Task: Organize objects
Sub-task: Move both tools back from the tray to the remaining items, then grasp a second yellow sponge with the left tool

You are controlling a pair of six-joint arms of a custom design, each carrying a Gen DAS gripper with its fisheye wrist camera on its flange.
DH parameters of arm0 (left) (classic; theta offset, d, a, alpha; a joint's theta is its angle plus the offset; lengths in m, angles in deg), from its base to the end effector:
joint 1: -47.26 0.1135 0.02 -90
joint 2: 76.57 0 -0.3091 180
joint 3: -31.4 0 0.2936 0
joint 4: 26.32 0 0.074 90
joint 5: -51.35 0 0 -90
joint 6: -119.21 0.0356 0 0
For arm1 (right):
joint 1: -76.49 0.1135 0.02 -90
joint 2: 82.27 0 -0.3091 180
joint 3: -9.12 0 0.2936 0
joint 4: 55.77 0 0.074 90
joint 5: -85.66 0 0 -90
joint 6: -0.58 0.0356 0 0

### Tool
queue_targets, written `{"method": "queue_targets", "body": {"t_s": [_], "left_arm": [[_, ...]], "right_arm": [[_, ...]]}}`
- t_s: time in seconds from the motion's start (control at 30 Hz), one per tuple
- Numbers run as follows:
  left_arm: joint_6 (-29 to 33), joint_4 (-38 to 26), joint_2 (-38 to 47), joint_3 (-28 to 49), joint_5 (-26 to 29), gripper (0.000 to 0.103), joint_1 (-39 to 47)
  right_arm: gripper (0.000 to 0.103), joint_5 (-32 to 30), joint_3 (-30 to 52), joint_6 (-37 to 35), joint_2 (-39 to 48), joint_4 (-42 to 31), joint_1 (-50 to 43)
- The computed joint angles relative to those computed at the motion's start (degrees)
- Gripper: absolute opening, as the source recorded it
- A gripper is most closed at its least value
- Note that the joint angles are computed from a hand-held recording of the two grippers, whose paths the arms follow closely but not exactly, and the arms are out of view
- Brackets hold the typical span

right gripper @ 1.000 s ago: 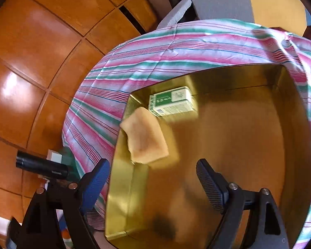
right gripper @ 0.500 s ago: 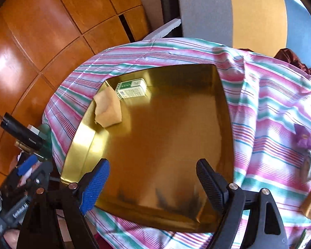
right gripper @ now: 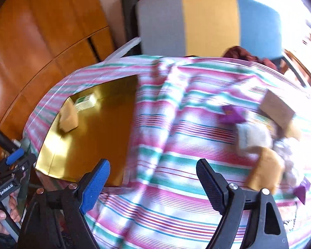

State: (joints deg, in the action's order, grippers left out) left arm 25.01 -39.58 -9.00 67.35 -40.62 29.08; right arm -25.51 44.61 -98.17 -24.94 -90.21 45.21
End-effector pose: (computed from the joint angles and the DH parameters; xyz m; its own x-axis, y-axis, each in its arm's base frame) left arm 0.2186 -0.0705 0.1680 -0.6897 0.1495 -0.7085 0.2388 0.9707 -0.0277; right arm 0.1649 -0.0852 0.1753 -0.7502 0.2898 -0.5944 0.2011 0.9563 0.2124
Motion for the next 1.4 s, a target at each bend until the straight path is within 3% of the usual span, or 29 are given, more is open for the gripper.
{"method": "queue_targets", "body": {"t_s": [0.23,0.43,0.53,0.67,0.93,1.4], "left_arm": [[0.0,1.0,2.9,2.5,-1.3,0.085,-10.2],[0.2,1.9,8.9,6.3,-1.2,0.084,-19.9],[-0.1,1.6,13.4,9.3,-0.6,0.084,-24.2],[-0.9,1.2,19.2,13.7,-0.1,0.083,-29.3],[-4.3,-1.8,31.5,25.5,3.7,0.085,-35.8],[-4.3,-6.8,48.4,45.3,0.8,0.095,-44.1]], "right_arm": [[0.087,-10.7,5.1,-8.0,7.2,-1.5,-35.9],[0.087,-15.4,9.2,-6.9,19.6,2.4,-51.2],[0.087,-21.6,11.5,-4.4,25.9,1.1,-56.2],[0.087,-25.2,11.8,-1.9,27.2,2.1,-58.9],[0.087,-28.9,13.8,-3.6,30.6,-1.3,-59.6],[0.087,-33.3,14.4,-2.9,33.2,-1.4,-61.3]]}}
